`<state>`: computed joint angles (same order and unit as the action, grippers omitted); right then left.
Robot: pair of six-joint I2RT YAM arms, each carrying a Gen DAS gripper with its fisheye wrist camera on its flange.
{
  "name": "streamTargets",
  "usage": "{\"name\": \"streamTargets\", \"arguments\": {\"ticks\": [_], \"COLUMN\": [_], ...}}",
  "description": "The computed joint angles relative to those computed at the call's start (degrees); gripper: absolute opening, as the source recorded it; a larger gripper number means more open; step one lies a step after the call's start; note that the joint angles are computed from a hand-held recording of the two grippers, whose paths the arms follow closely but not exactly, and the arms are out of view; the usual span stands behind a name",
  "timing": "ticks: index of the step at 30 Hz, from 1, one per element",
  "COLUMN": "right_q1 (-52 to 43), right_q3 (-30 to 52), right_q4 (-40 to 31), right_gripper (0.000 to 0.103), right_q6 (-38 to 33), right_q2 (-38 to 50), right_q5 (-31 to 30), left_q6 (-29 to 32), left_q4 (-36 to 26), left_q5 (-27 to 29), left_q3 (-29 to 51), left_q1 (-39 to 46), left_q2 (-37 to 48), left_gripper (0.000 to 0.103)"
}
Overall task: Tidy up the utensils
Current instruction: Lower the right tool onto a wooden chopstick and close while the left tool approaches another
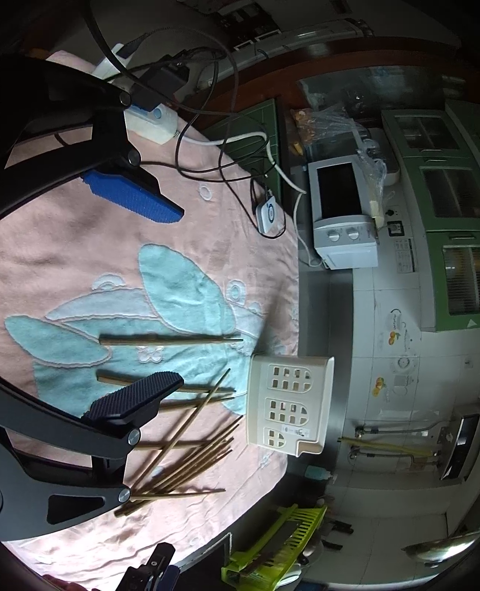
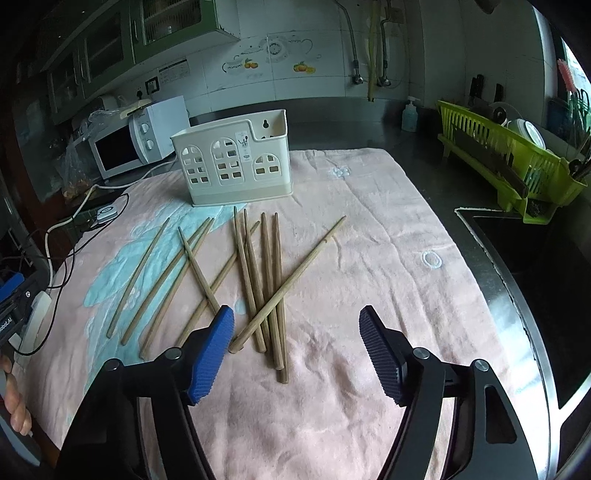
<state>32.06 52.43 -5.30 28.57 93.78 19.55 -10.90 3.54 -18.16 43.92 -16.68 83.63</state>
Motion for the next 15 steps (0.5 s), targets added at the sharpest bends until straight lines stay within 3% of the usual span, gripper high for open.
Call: {"name": "streamTargets", "arguments": {"ticks": [8,11,15], "right_q1": [-3.27,-4.96,-7.67], "right_q3": [5.24,7.74,11.41], "right_q4": [0.21,0.47,0.07], "right_gripper": [0.046,0.032,0.025], "right_q6": [3.52,6.03,9.30], "right_q2": [6.33,9.08,12.71], "right_q5": [-6.25,-9.57,-13.88], "left_q6": [0.44,0.40,0.87], "left_q4": [2.05,2.79,3.62], "left_q5": [3.11,4.30,5.21], "left_q3": [0.37,0.26,0.33], "left_q1": [2.14,3.14,3.86], "left_q2": [3.61,4.53,5.67], "left_gripper": [0.077,0.076,0.076]}}
